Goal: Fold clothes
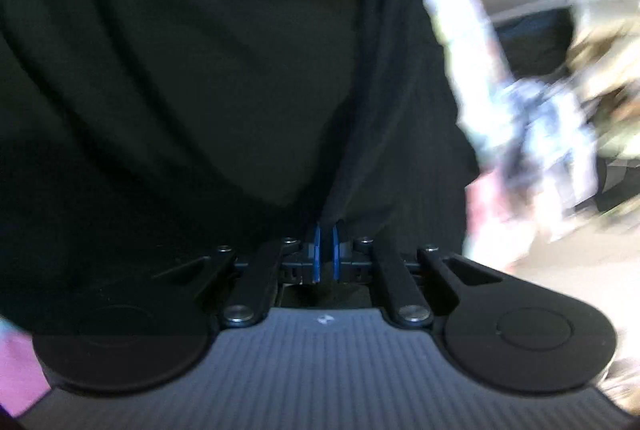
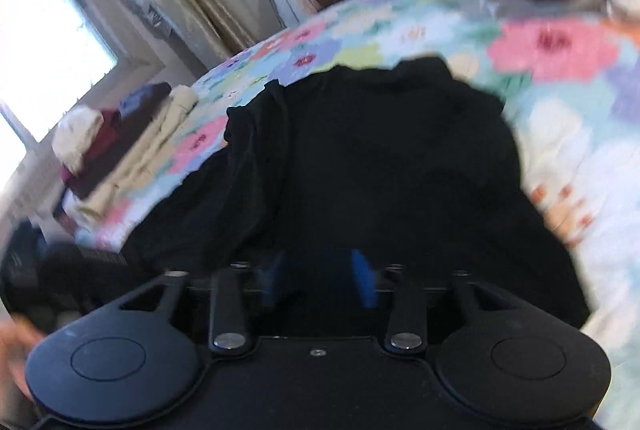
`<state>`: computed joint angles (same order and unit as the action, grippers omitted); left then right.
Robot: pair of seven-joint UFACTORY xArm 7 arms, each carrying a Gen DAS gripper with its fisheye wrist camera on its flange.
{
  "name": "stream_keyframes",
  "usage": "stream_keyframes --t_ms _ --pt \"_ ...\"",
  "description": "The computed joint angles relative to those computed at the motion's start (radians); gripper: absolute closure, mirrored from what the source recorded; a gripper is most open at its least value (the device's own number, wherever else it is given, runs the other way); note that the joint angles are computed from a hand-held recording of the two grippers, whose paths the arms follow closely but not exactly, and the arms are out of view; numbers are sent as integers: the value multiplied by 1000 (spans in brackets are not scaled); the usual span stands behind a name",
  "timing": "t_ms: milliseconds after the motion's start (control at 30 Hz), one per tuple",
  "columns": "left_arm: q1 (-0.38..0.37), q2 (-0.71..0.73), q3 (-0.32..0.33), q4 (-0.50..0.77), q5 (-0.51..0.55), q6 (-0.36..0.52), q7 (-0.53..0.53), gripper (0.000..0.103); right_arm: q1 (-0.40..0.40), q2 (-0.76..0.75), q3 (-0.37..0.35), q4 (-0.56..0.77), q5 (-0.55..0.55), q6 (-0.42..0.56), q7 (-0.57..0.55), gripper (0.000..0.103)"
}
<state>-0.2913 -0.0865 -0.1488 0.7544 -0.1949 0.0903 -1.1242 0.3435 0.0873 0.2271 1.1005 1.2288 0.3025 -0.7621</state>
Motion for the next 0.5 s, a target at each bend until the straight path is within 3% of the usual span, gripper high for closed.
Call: stream_keyframes --t_ms 200,300,367,400,433,500 --pt "51 -3 -27 28 188 64 -111 98 10 40 16 34 -42 41 86 48" --pt "12 -1 5 13 68 29 -30 98 11 55 21 47 -108 82 102 46" --pt "8 -4 9 10 53 34 6 98 32 62 27 40 -196 36 132 47" --pt "24 -1 -2 22 107 55 -8 98 46 61 31 29 -243 -15 147 64" --pt "45 5 -18 42 187 83 -41 98 60 61 31 21 -310 -57 178 97" --pt "78 10 -44 70 362 88 -140 97 56 49 50 19 -339 -117 189 97"
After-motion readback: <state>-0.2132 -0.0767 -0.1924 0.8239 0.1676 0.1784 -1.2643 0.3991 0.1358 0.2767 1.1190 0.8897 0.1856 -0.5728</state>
